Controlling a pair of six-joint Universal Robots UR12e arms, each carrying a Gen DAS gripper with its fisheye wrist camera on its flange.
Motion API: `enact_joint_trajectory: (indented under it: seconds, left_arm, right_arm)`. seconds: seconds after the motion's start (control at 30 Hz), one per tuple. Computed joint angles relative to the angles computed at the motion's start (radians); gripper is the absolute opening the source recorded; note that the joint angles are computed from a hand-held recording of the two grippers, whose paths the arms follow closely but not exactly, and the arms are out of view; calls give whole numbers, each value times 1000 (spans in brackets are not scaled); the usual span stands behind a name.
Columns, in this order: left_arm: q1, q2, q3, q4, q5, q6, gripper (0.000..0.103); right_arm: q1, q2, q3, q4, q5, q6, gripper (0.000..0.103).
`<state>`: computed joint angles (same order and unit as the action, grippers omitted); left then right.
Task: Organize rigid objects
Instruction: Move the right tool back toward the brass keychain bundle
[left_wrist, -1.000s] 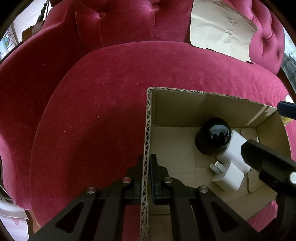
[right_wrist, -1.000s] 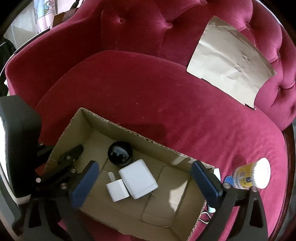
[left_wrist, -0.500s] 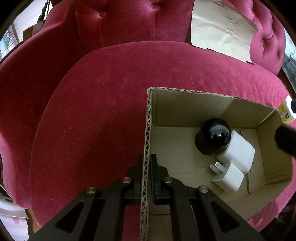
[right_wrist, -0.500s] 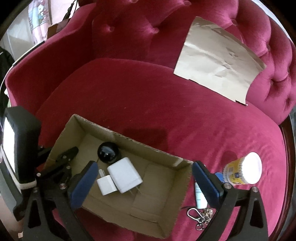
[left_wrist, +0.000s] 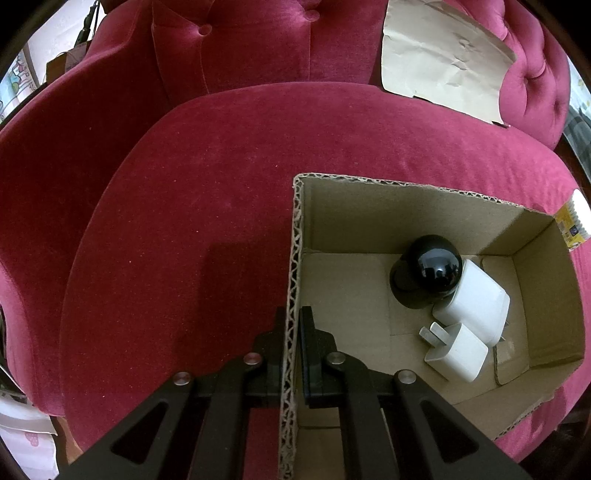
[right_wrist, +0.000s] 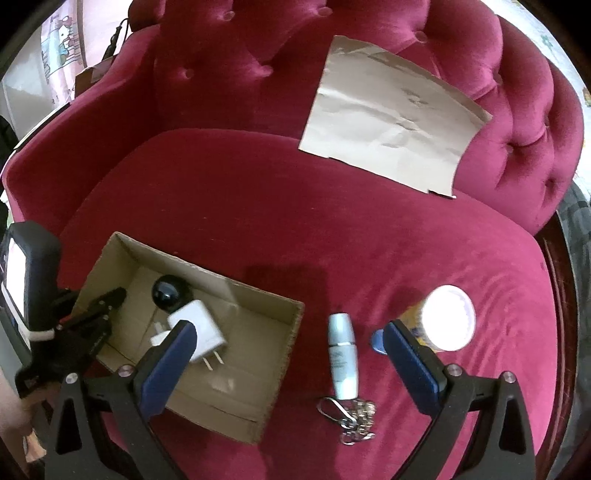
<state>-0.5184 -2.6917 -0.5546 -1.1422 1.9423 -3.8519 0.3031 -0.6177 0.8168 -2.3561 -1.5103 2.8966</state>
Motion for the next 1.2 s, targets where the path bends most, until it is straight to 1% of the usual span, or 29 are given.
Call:
enact_joint_trajectory:
  seconds: [0.47,0.6,0.7,0.9,1.2]
  left_arm:
    - [-1,-5,10,-8,3,-1,6]
    - [0,-6,12,-12,5,-4,6]
    - [0,-8,16,-15,6,-4,6]
    - [0,-8,15,-14,5,-4,6]
    - [0,-8,16,-14,5,-4,6]
  right_arm:
    - [-33,-33,62,-14,-38,3,103]
    - [-43,-40,74,-2,-24,11,103]
    - [-52,-38,72,27,-9,24,103]
    - [-58,-45,94,34,-20,18,103]
    - [-64,-42,119,48,-13,5,103]
